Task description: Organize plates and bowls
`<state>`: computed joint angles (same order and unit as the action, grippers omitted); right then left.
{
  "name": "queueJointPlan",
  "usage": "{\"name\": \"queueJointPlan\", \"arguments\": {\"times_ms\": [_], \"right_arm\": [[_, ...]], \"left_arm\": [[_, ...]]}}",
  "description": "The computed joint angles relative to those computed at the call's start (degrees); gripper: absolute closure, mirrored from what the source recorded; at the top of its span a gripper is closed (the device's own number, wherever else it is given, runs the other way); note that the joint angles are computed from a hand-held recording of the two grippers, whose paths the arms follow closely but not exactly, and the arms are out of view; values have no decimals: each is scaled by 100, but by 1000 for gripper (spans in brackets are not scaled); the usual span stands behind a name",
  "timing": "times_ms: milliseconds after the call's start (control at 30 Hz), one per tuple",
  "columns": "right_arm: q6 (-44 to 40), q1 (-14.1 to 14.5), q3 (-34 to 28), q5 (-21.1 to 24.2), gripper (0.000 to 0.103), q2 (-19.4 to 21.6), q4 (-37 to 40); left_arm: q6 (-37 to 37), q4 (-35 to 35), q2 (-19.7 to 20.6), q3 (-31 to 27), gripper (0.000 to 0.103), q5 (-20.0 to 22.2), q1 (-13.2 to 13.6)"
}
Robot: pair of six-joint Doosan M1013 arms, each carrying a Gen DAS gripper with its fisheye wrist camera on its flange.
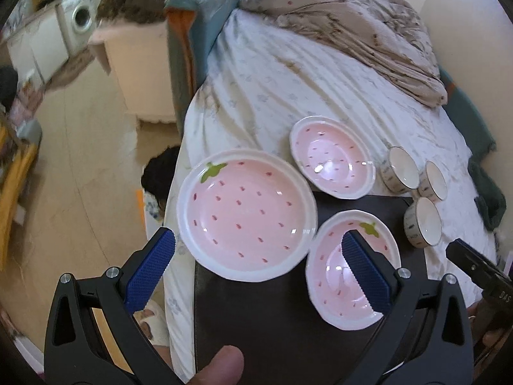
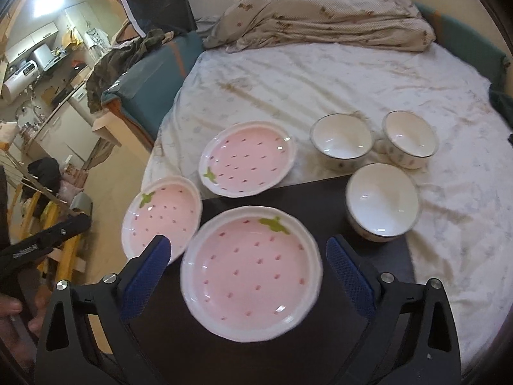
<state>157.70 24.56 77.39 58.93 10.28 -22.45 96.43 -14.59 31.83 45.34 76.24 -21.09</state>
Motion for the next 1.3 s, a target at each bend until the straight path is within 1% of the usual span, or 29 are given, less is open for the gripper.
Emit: {"name": "queueJointPlan", "arguments": {"times_ms": [33, 100, 200, 267, 300, 333, 367, 400, 433, 467, 500, 567, 600, 633, 667, 700, 767, 800, 867, 933, 1033, 1133, 1167, 1200, 1233, 1267, 1300], "right_arm": [[-86, -52, -59, -61, 3, 57, 187], [-309, -146, -191, -119, 3, 169, 537], [-798, -273, -444, -240, 3, 437, 1044], [-936, -372, -517, -373, 4, 566, 1375], [-1059, -457, -544, -485, 5, 642, 1699], [-1150, -514, -556, -537, 9, 691, 1919], [-1322, -595, -584, -595, 13, 767, 2276], [-1553, -694, -584, -701, 15, 839, 2760], [-1704, -769, -548, -837, 20, 873, 3138], [-1865, -848, -519, -947, 24, 926, 3558], [-1964, -896, -502, -1030, 26, 974, 3798], [-1904, -927, -603, -943, 31, 1111, 3831], [-1889, -939, -673, -862, 33, 1179, 3819], [-1920, -958, -743, -802, 36, 1253, 3852], [-1955, -969, -811, -743, 40, 1314, 3878], [-2000, -980, -914, -617, 42, 1398, 3887], [-2103, -990, -1122, -357, 49, 1540, 3846], [-2148, -986, -1234, -221, 50, 1612, 3792], [-2260, -983, -1431, 6, 57, 1759, 3716], [-2353, -988, -1585, 228, 59, 1876, 3715], [-2482, -965, -1866, 595, 59, 2061, 3548], [-2522, -983, -1854, 587, 60, 2091, 3676], [-2528, -988, -1857, 591, 63, 2117, 3731], [-2569, -989, -1877, 611, 63, 2152, 3778], [-2582, -981, -1923, 654, 63, 2194, 3760], [-2582, -970, -1956, 690, 63, 2230, 3736], [-2573, -963, -1969, 708, 63, 2258, 3739]], "left_arm": [[-143, -3, 73, -79, 0, 108, 28], [-602, -345, 309, -334, 0, 549, 154], [-806, -700, 683, -767, 1, 1185, 257], [-1040, -829, 796, -832, 1, 1293, 314], [-1215, -990, 884, -888, 2, 1416, 365], [-1372, -1158, 990, -983, 2, 1609, 413], [-1487, -1242, 1046, -1025, 4, 1714, 440], [-1561, -1315, 1086, -1041, 7, 1742, 471], [-1609, -1307, 1128, -1104, 14, 1773, 483], [-1638, -1277, 1150, -1123, 16, 1734, 498], [-1647, -1252, 1172, -1141, 16, 1707, 503], [-1729, -1247, 1248, -1218, 17, 1691, 525], [-1736, -1270, 1281, -1247, 19, 1689, 542], [-1734, -1269, 1315, -1280, 24, 1689, 550], [-1734, -1213, 1358, -1330, 27, 1709, 544], [-1757, -1161, 1396, -1365, 29, 1722, 538], [-1793, -1175, 1445, -1383, 45, 1700, 540], [-1771, -1167, 1447, -1353, 47, 1642, 533], [-1680, -1048, 1450, -1318, 50, 1578, 497], [-1608, -908, 1476, -1329, 53, 1595, 452], [-1573, -874, 1528, -1369, 55, 1583, 441], [-1618, -797, 1597, -1425, 66, 1666, 438], [-1650, -790, 1635, -1460, 70, 1726, 441], [-1674, -776, 1662, -1478, 72, 1777, 437], [-1656, -787, 1672, -1465, 72, 1787, 441], [-1603, -856, 1642, -1381, 72, 1662, 459], [-1602, -893, 1644, -1374, 72, 1644, 471]]}}
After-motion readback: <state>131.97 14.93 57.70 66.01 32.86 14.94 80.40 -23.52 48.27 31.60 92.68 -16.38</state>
